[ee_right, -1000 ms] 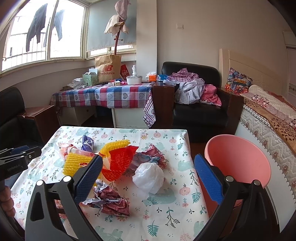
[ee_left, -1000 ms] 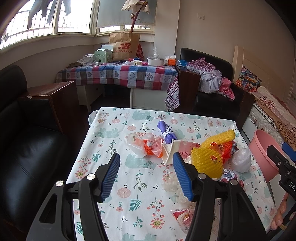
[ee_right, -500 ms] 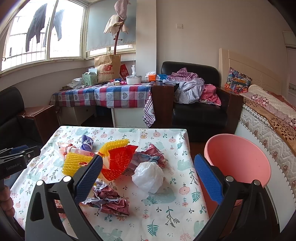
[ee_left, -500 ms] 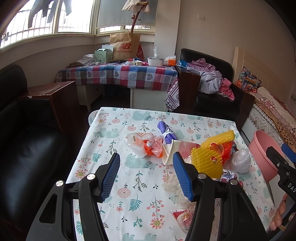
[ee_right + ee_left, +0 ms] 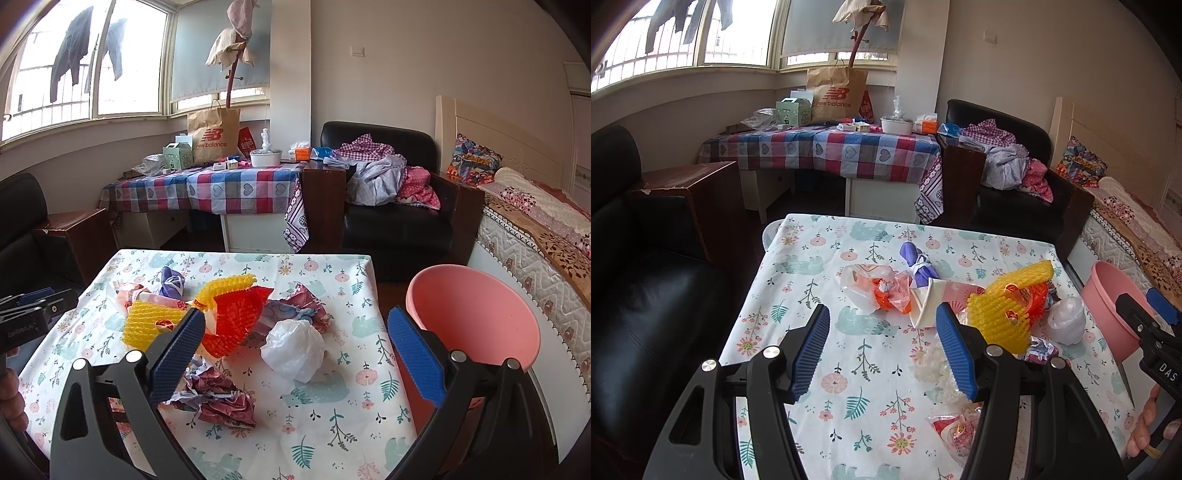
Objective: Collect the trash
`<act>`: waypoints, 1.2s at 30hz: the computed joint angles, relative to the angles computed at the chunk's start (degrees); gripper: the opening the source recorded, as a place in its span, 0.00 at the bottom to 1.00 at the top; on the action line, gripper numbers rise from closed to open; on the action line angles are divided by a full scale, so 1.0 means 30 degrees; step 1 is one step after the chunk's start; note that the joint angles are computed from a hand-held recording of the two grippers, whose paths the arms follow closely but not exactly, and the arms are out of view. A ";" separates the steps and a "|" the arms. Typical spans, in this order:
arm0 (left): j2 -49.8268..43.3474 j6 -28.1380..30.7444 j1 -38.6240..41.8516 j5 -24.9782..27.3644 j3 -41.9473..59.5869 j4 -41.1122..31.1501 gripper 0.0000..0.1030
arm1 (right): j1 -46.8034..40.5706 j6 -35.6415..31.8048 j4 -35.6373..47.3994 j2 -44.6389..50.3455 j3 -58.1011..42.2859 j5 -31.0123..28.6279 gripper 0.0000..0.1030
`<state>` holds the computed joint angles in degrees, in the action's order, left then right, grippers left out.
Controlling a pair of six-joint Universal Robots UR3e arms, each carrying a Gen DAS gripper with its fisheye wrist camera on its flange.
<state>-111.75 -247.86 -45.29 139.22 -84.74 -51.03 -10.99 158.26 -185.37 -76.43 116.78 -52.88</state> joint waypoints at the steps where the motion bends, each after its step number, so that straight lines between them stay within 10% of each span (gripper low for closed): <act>1: -0.0001 0.0209 0.0001 -0.0031 0.0020 0.0250 0.57 | -0.0060 -0.0032 -0.0166 0.0038 0.0150 0.0020 0.97; 10: 0.0602 0.2176 -0.0362 -0.0580 -0.2345 0.4041 0.58 | -0.0201 -0.0589 0.0235 0.0156 0.0422 0.0081 0.97; 22: 0.1485 0.6451 0.0423 -0.6752 -0.6816 1.1880 0.57 | -0.0611 -0.2172 0.3417 0.0402 -0.0045 0.0660 0.97; 36: -0.0177 0.8445 0.0505 -0.8539 -0.4566 1.0698 0.57 | -0.0845 -0.3159 0.4549 0.0314 0.0312 0.1189 0.97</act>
